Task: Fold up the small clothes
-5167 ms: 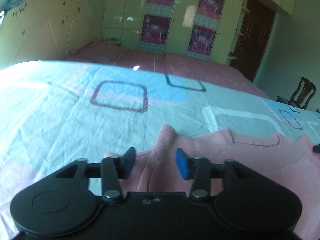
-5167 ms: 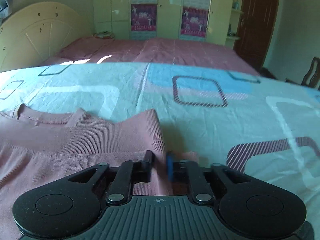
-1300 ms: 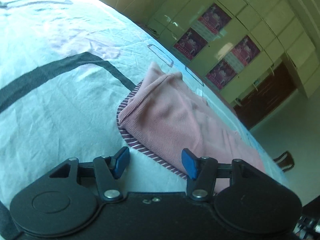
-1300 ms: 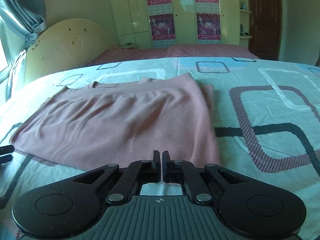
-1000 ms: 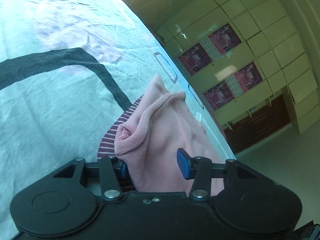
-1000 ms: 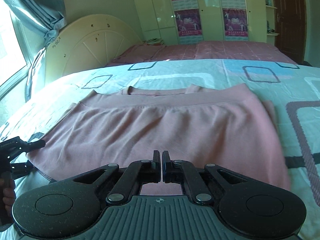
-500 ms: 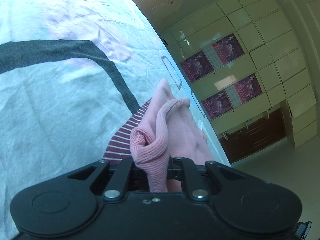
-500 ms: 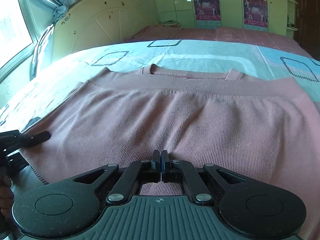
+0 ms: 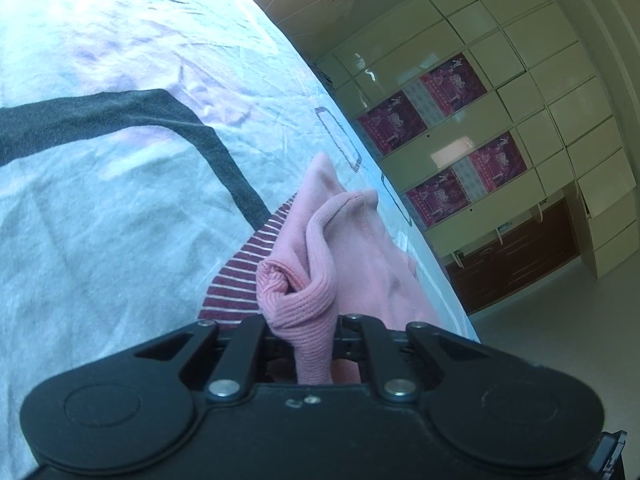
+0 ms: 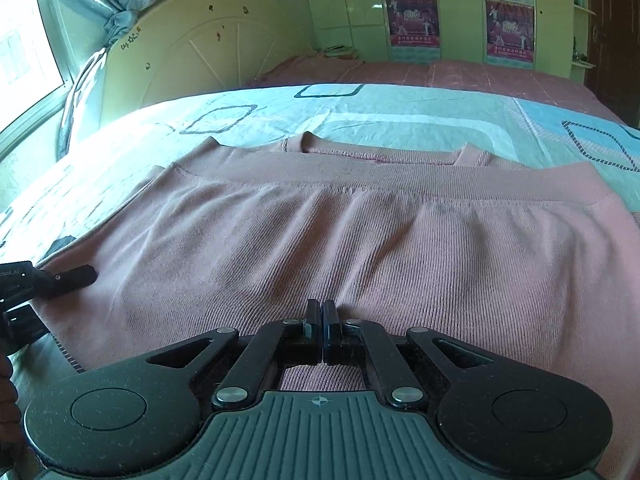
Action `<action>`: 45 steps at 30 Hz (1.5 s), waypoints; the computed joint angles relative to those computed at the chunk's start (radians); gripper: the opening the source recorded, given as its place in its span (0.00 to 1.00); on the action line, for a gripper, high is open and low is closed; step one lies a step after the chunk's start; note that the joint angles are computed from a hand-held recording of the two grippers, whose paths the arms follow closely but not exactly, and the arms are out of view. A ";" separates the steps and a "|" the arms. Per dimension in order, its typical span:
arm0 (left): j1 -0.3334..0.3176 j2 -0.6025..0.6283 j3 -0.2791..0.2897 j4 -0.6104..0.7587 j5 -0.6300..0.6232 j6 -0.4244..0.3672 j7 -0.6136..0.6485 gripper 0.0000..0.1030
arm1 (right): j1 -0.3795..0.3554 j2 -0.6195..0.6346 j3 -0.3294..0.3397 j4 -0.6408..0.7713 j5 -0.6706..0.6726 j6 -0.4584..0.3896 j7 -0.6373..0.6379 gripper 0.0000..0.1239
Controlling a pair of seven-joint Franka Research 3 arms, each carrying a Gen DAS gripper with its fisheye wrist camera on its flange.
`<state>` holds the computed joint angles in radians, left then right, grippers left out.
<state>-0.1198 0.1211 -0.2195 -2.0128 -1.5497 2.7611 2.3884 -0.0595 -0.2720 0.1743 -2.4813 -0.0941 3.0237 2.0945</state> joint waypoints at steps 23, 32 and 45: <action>-0.285 0.049 -0.152 0.180 0.849 -0.073 -0.330 0.18 | 0.070 -0.511 -0.366 -0.339 0.553 0.063 -0.356 0.01; -0.242 -0.013 -0.170 0.121 0.788 0.001 -0.262 0.39 | 0.158 -0.656 -0.525 -0.369 0.678 -0.036 -0.507 0.39; -0.136 0.159 -0.167 0.249 1.106 -0.068 -0.479 0.37 | 0.348 -0.401 -0.617 -0.207 0.871 -0.181 -0.701 0.39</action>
<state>-0.2553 0.2798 -0.3870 -1.7635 -0.4438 2.6928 1.9096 0.2888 -0.6734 -0.4430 -2.6879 0.7771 2.8427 1.3931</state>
